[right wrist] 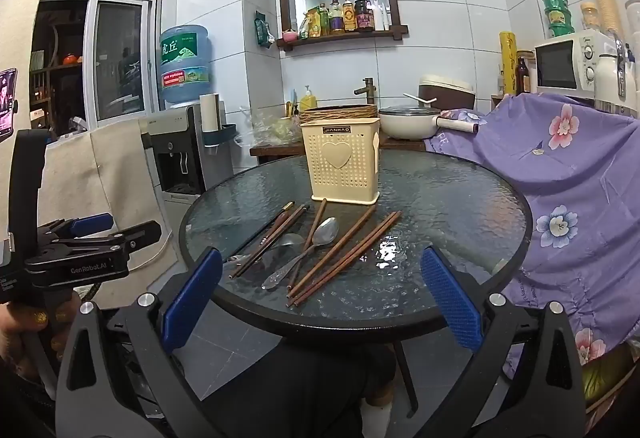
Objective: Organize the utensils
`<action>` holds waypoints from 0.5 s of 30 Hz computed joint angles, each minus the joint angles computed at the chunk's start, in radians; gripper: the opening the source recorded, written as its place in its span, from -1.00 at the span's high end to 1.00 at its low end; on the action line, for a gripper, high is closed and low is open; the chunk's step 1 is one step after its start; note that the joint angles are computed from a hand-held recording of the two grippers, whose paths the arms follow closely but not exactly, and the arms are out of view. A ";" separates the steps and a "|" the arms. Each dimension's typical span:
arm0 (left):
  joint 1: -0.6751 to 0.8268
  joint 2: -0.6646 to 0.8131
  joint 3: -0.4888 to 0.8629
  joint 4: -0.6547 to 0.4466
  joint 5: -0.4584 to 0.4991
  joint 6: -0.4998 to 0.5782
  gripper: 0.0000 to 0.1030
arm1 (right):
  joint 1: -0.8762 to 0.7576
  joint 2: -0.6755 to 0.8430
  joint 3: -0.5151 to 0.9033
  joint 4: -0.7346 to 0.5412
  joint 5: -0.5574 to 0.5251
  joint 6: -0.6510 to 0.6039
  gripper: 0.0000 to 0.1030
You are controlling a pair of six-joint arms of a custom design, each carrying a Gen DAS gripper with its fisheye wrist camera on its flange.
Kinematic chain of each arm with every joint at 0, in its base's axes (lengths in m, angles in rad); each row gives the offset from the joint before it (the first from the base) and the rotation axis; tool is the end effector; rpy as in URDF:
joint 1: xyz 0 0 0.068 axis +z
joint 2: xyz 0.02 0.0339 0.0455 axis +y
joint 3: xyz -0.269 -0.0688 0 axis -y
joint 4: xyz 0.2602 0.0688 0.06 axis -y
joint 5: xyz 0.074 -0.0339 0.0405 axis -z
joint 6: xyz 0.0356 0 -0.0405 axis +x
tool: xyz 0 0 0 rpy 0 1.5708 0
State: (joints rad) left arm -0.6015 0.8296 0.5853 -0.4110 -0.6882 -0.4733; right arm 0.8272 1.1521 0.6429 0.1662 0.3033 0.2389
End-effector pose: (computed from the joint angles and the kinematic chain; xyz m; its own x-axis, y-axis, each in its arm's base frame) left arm 0.1660 -0.0865 0.2454 -0.4572 -0.1132 -0.8821 -0.2096 0.9777 -0.0169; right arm 0.1898 0.1906 0.2485 -0.3424 -0.0386 -0.9388 -0.4436 0.8874 0.1253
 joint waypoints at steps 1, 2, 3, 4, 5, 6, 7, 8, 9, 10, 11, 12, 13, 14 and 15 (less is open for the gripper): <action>0.003 -0.002 0.000 -0.005 0.003 -0.002 -0.88 | -0.001 0.000 -0.002 0.004 -0.002 0.000 -0.91; 0.007 -0.006 0.000 -0.012 0.008 -0.003 -0.88 | -0.002 0.000 -0.002 0.004 -0.004 0.000 -0.91; 0.013 -0.007 0.002 -0.019 0.015 -0.004 -0.88 | -0.003 0.001 -0.002 0.003 -0.006 -0.001 -0.91; 0.020 -0.008 0.003 -0.025 0.024 -0.002 -0.88 | -0.003 0.001 -0.001 0.003 -0.007 -0.001 -0.91; 0.027 -0.009 0.004 -0.029 0.031 0.000 -0.88 | -0.003 0.000 -0.002 0.005 -0.006 -0.002 -0.91; 0.035 -0.011 0.004 -0.031 0.038 0.002 -0.88 | -0.003 -0.001 -0.002 0.005 -0.005 -0.004 -0.91; 0.025 -0.017 -0.003 -0.006 0.013 0.013 -0.88 | -0.002 -0.002 -0.002 0.004 -0.004 -0.006 -0.91; 0.032 -0.019 -0.004 -0.004 0.021 0.018 -0.88 | -0.001 -0.002 -0.001 0.004 -0.004 -0.007 -0.91; 0.040 -0.022 -0.005 -0.001 0.029 0.025 -0.88 | -0.006 0.000 -0.003 0.004 -0.008 0.002 -0.91; 0.029 -0.016 -0.013 0.012 0.014 0.016 -0.88 | -0.005 0.001 0.000 0.001 -0.008 0.002 -0.91; 0.033 -0.019 -0.014 0.012 0.018 0.019 -0.88 | -0.004 0.002 0.003 -0.002 -0.007 0.003 -0.91; 0.038 -0.021 -0.016 0.012 0.021 0.023 -0.88 | 0.003 0.005 -0.001 0.007 0.000 0.005 -0.90; 0.044 -0.025 -0.018 0.013 0.024 0.028 -0.88 | 0.006 0.005 -0.001 0.006 0.002 0.005 -0.90; 0.050 -0.030 -0.020 0.013 0.029 0.033 -0.88 | 0.004 0.007 0.001 0.005 0.001 0.006 -0.90; 0.056 -0.035 -0.022 0.014 0.034 0.038 -0.88 | -0.009 -0.001 -0.004 0.003 -0.011 0.001 -0.91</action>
State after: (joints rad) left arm -0.5453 0.7943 0.5630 -0.3974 -0.6547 -0.4353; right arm 0.8185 1.1507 0.6388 0.1693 0.2922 0.2396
